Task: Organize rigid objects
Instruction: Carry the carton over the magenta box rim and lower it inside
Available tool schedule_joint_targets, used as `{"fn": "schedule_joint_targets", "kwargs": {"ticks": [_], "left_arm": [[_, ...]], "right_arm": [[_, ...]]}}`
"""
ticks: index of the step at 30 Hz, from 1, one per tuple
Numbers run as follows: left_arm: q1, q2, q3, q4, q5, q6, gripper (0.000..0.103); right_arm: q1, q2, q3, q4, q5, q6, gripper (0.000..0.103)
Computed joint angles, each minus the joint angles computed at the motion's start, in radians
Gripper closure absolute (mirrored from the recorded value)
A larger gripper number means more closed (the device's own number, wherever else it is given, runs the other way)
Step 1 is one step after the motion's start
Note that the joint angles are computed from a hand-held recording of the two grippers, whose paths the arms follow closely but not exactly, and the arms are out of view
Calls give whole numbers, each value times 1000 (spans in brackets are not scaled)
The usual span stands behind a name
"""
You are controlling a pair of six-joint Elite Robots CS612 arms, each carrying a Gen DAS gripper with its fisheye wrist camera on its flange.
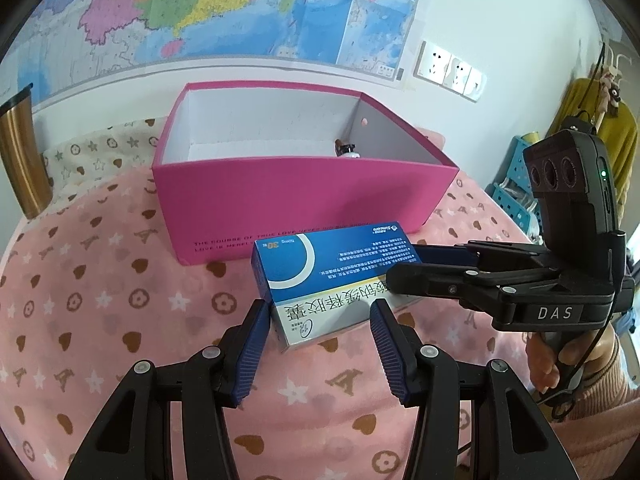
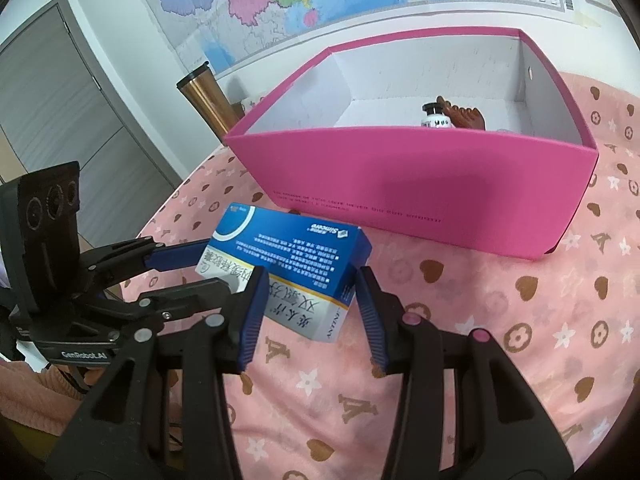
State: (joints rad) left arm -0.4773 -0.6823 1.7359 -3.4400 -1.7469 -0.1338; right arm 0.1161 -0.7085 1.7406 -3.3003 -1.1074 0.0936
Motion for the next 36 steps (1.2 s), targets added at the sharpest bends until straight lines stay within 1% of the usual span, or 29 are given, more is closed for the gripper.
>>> {"fn": "schedule_joint_targets", "kwargs": {"ticks": [21,36], "left_arm": [[-1,-4,-9,-18,13,12,51],[-1,-5,-14,-35,23,14,51]], "right_arm": [[-1,-10,3,-43,-16,-3,55],[1,-7,-9,-59,-23,-7,55]]}}
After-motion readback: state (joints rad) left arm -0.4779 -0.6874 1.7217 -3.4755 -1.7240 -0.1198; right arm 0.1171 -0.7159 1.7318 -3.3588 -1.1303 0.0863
